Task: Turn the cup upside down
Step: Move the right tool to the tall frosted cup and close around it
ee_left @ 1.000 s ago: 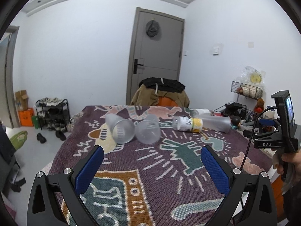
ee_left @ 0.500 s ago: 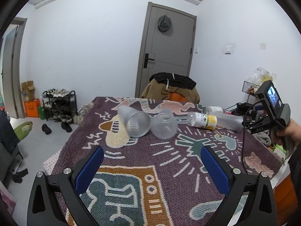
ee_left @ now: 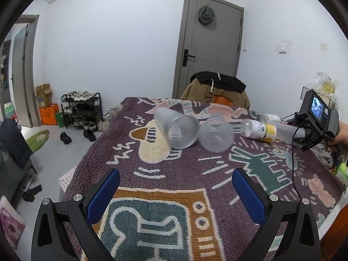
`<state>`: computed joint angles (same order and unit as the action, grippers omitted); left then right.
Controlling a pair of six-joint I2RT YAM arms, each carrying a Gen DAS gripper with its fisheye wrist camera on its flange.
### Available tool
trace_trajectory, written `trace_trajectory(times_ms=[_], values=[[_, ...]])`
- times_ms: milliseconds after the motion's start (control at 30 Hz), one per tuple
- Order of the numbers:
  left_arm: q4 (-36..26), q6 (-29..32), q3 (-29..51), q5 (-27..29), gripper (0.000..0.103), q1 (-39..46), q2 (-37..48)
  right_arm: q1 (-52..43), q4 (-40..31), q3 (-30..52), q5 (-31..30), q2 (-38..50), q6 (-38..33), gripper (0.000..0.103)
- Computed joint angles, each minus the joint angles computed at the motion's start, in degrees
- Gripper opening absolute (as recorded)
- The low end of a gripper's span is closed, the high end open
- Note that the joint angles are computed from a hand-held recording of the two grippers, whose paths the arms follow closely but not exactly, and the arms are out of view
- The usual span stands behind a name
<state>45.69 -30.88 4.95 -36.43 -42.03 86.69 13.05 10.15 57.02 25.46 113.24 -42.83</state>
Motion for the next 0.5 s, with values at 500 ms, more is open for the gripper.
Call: trace_trajectory(times_ms=[500], values=[[7.3,0.9,3.3,10.3,0.103,13.4,13.5,-3.4,-11.2,21.6,-1.1,15.9,-5.1,0.103]])
